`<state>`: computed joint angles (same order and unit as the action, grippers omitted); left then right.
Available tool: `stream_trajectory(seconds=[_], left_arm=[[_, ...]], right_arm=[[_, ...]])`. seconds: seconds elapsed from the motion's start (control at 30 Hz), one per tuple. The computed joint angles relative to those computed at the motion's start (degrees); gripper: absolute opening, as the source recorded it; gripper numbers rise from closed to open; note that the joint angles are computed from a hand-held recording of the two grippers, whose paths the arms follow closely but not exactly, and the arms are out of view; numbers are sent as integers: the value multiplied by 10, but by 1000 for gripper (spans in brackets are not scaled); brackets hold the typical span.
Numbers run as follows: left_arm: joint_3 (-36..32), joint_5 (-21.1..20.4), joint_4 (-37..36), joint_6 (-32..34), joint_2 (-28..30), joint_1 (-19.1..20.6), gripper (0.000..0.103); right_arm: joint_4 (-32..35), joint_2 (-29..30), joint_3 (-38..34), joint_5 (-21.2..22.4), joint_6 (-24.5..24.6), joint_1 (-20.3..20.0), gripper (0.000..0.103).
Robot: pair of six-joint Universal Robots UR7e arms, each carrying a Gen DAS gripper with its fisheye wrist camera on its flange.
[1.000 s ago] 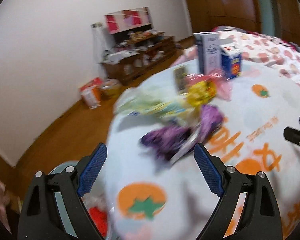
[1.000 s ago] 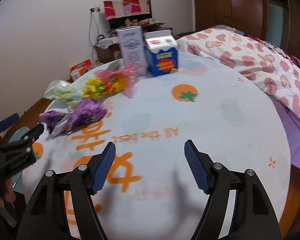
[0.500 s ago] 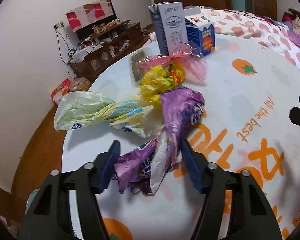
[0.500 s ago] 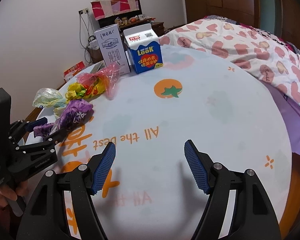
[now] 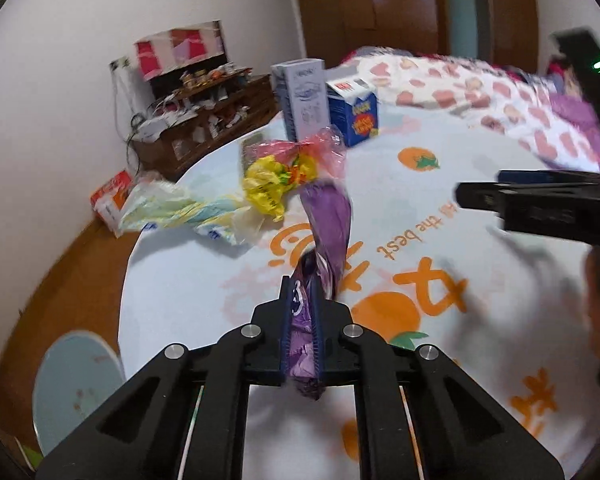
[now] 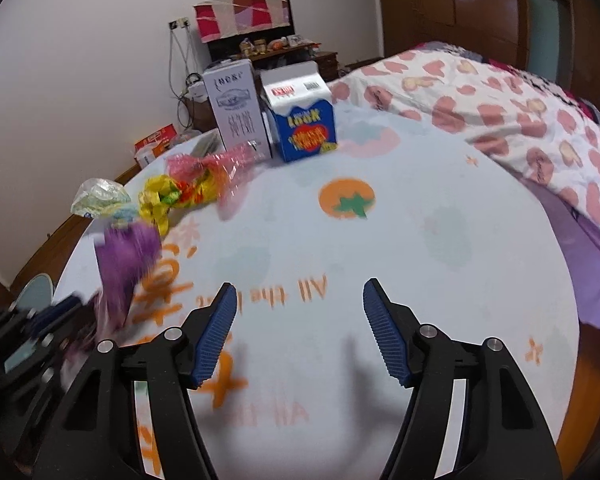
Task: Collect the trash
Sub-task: 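Grasp the purple wrapper with the left gripper while the right gripper grasps the pink plastic bag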
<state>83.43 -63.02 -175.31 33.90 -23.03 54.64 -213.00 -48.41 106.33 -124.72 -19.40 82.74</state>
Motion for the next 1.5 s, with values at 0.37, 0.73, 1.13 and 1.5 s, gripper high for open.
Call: stream_trajectory(seconds=[0.37, 0.73, 1.13, 1.5], left_arm=[[-25, 9, 55, -37, 8, 14, 33], [-48, -18, 115, -30, 31, 13, 9], [-45, 12, 84, -37, 39, 7, 0], [-21, 43, 54, -43, 35, -4, 0]], right_arm=[[175, 33, -162, 76, -2, -18, 61], [307, 73, -268, 115, 3, -32, 15], [141, 1, -126, 65, -5, -28, 9], [-32, -67, 53, -13, -15, -33, 9]])
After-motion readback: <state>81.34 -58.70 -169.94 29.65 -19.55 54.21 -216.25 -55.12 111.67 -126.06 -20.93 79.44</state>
